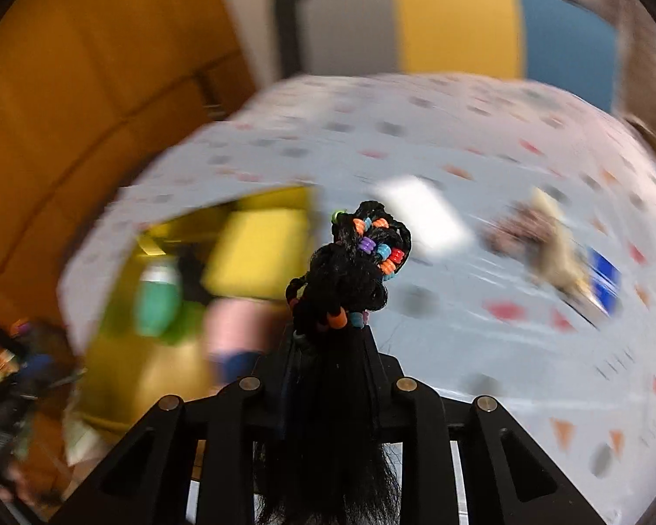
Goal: Organize soft objects
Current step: 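Carry the black beaded hair piece over the gold tray with the right tool, then release the hair piece into the tray and pull the right tool back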
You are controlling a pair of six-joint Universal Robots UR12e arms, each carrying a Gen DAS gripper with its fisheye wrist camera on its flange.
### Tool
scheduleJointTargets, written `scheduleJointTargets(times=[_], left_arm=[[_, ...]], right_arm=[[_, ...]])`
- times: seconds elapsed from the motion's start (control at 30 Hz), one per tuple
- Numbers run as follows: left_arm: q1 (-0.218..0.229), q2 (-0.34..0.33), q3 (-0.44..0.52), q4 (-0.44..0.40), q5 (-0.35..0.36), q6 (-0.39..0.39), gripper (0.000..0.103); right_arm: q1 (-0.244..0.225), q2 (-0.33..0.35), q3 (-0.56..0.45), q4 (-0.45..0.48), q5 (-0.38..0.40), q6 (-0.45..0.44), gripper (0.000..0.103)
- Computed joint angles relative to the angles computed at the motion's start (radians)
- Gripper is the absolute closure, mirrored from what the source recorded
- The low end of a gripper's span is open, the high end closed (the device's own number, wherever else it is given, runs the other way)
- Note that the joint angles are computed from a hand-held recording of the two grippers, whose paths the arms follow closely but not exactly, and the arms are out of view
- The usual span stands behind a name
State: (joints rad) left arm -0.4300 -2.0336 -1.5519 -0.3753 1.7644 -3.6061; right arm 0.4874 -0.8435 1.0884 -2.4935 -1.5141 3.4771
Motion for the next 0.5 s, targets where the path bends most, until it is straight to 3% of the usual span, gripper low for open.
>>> scheduleJointTargets(times=[0.07, 0.17, 0.33, 0.5], left_arm=[[0.000, 0.001, 0.000, -0.004, 0.002, 0.001, 0.053], [0.002, 0.002, -0.002, -0.008, 0.001, 0.004, 0.053], [0.002, 0.004, -0.005, -0.009, 0.000, 0.018, 0.053], [0.003, 0.003, -0.005, -0.015, -0.006, 0.018, 0.053]], right_arm=[[0.014, 0.032, -0.058, 0.029, 0.051, -0.039, 0.078], [0.038, 0.098, -0.174, 0.144, 0.118, -0.100, 0.078], [0.070, 0.195, -0.330, 0.330, 0.100, -0.135, 0.078], [0.081, 0.240, -0.384, 0.388, 0.057, -0.136, 0.075]])
